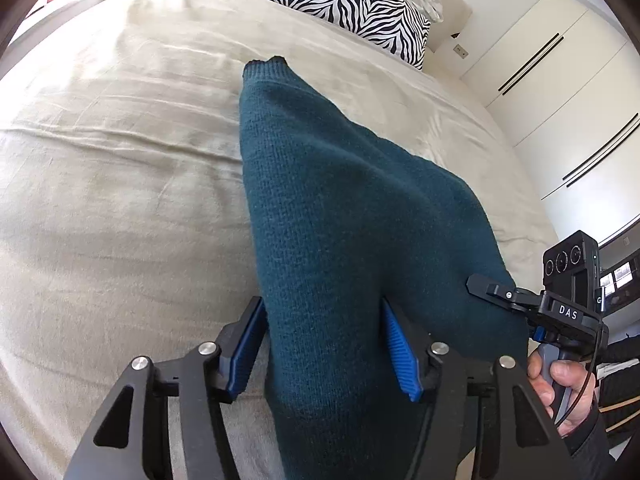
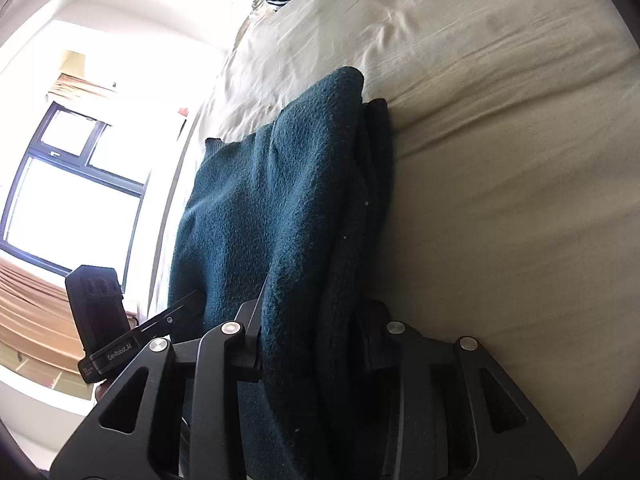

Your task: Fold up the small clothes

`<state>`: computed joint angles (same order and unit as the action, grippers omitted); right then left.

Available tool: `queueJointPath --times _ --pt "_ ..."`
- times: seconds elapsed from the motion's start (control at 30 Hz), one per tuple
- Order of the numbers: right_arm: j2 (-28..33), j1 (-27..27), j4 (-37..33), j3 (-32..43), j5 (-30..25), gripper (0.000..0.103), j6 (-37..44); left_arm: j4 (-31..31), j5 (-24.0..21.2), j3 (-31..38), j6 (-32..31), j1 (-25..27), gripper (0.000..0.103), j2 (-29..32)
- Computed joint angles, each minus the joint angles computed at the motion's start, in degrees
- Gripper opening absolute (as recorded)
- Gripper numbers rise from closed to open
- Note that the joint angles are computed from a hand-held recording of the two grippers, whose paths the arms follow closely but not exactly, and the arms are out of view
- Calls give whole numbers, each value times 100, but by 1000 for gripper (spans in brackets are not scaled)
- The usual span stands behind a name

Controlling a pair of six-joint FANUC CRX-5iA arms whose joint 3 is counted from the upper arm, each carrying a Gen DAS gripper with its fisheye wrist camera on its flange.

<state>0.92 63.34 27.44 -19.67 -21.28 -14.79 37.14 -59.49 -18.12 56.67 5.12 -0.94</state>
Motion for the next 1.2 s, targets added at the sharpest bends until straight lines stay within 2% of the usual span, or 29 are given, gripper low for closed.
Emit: queueJointPath --times 0.13,0.3,0.4,0.47,0.53,0.6,0.67,0.7,0.73,0.77,0.8,0.83,0.9,0.93,0.97,1.0,1.1,1.2 --pt "-196 40 617 -295 -63 40 -641 -10 140 -227 19 38 62 -324" --pt "-642 270 1301 -599 -910 50 -1369 -283 634 -485 -30 52 64 -984" --pt "-775 605 1397 -495 -2048 50 -1643 -230 1115 -773 -140 80 81 -1527" --pt "-909 837 1590 -505 -2655 50 -1878 -247 1579 -985 -163 71 101 -1941" --pt "-920 1143 1776 -321 -3486 50 -1856 -476 2053 -1106 -33 7 103 -2332" --pt "-785 1434 2073 -15 -4289 50 -1686 -731 2335 -1134 41 -59 103 -2644" --pt "-576 1726 2365 402 -5171 52 -1311 -1399 2588 -981 539 -182 103 -2867" --pt "-453 1839 2546 604 -5539 61 -1102 -1711 2702 -894 784 -241 103 -2966" --pt "-295 1938 2772 811 -5889 75 -910 -1843 2811 -872 875 -263 103 -3076" --pt "-87 1974 3022 1043 -6138 83 -738 -1882 2933 -858 913 -286 103 -3180" --pt "21 2065 3322 1160 -6406 97 -632 -1737 3080 -902 794 -276 103 -3292" --pt "143 2138 3651 1273 -6672 103 -568 -1450 3190 -983 550 -241 103 -3409" --pt "396 2249 4414 1452 -7263 103 -519 -733 3247 -1077 -39 -172 103 -3531" --pt "469 2275 4621 1573 -7405 103 -405 -467 3234 -1082 -229 -148 103 -3555" --pt "491 2297 4719 1708 -7415 103 -258 -501 3139 -998 -130 -135 103 -3570" --pt "482 2316 4735 1806 -7360 103 -179 -627 2986 -857 3 -123 103 -3545" --pt "433 2394 4598 2096 -7094 103 -93 -505 2695 -755 -120 -102 103 -3575" --pt "521 2465 4475 2357 -7073 103 -122 -1116 2415 -570 325 -181 103 -3588"
